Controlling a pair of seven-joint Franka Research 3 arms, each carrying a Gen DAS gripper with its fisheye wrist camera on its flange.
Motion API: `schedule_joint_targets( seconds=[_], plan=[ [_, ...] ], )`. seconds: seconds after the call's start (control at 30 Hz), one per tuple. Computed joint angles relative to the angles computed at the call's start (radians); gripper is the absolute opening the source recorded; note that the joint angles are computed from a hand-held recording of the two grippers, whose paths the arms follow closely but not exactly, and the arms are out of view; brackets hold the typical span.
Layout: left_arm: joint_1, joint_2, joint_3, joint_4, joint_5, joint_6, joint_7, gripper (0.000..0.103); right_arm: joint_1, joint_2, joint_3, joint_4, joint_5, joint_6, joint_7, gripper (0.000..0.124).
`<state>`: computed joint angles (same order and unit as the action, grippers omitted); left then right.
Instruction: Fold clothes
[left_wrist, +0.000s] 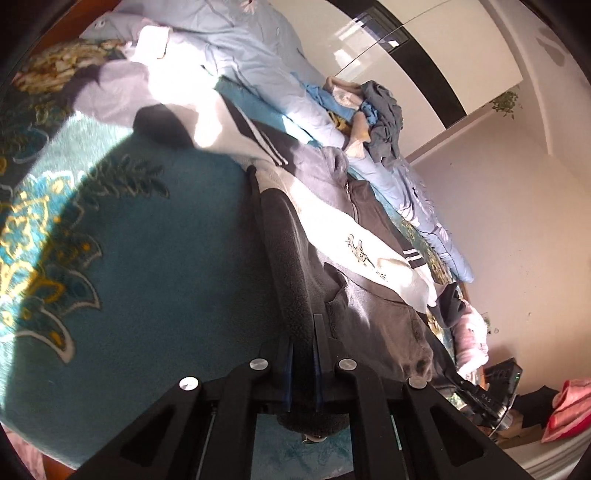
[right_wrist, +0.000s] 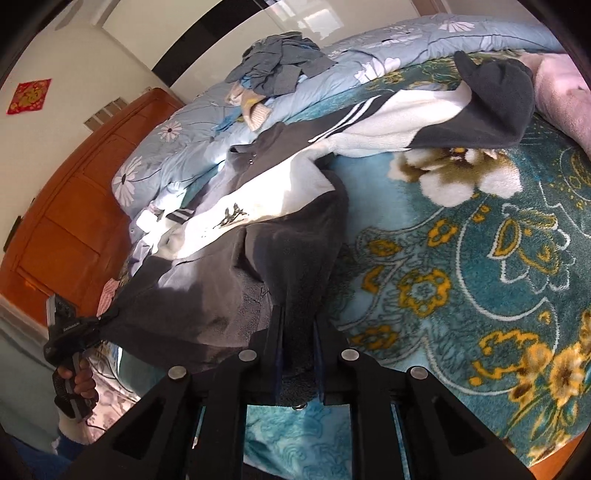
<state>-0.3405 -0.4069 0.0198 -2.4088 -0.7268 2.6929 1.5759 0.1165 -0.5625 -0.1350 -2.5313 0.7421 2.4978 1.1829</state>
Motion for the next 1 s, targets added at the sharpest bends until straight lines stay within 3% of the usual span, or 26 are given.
schedule_joint_targets(
  seconds=[0.13,0.23,0.47,0.53,0.6,0.67,0.73,0.8,0.9,1.0],
  plan=[
    [0.045,0.009,-0.017,-0.032,0.077,-0.057,-0.07,0.008,-0.023,0.011,0.023,-0.038,-0.041,-0.013,0.058,0.013],
    [0.058,0.036,-0.026,-0.057,0.091,-0.068,-0.103,0.008,-0.003,0.031,-0.008,-0.057,0.018,-0.006,0.043,0.012],
    [0.038,0.039,-0.008,-0.034,0.045,-0.069,0.017,0.013,-0.021,0.025,0.031,-0.031,-0.068,-0.009,0.057,0.016],
    [0.07,0.037,-0.026,-0.025,0.093,-0.084,-0.012,0.025,-0.019,0.017,0.024,-0.028,-0.075,-0.015,0.052,0.018],
    [0.116,0.023,-0.054,-0.027,0.177,-0.076,-0.084,0.046,-0.021,0.006,0.019,-0.025,-0.082,-0.02,0.044,0.02],
    [0.154,0.003,-0.071,-0.04,0.246,-0.019,-0.167,0.052,-0.037,-0.019,0.015,-0.023,-0.102,-0.007,0.035,0.027],
    [0.165,-0.002,-0.066,-0.046,0.274,0.056,-0.234,0.058,-0.074,-0.018,0.017,-0.004,-0.135,0.027,0.057,0.042],
    [0.136,0.018,-0.034,-0.036,0.255,0.12,-0.258,0.062,-0.109,0.025,0.011,0.032,-0.147,0.085,0.102,0.052],
    [0.018,0.077,0.063,0.014,0.114,0.177,-0.172,0.062,-0.158,0.121,-0.001,0.107,-0.154,0.184,0.193,0.052],
    [-0.042,0.144,0.098,0.081,-0.037,0.175,-0.054,0.062,-0.136,0.239,-0.088,0.203,-0.014,0.241,0.209,0.052]
  ],
)
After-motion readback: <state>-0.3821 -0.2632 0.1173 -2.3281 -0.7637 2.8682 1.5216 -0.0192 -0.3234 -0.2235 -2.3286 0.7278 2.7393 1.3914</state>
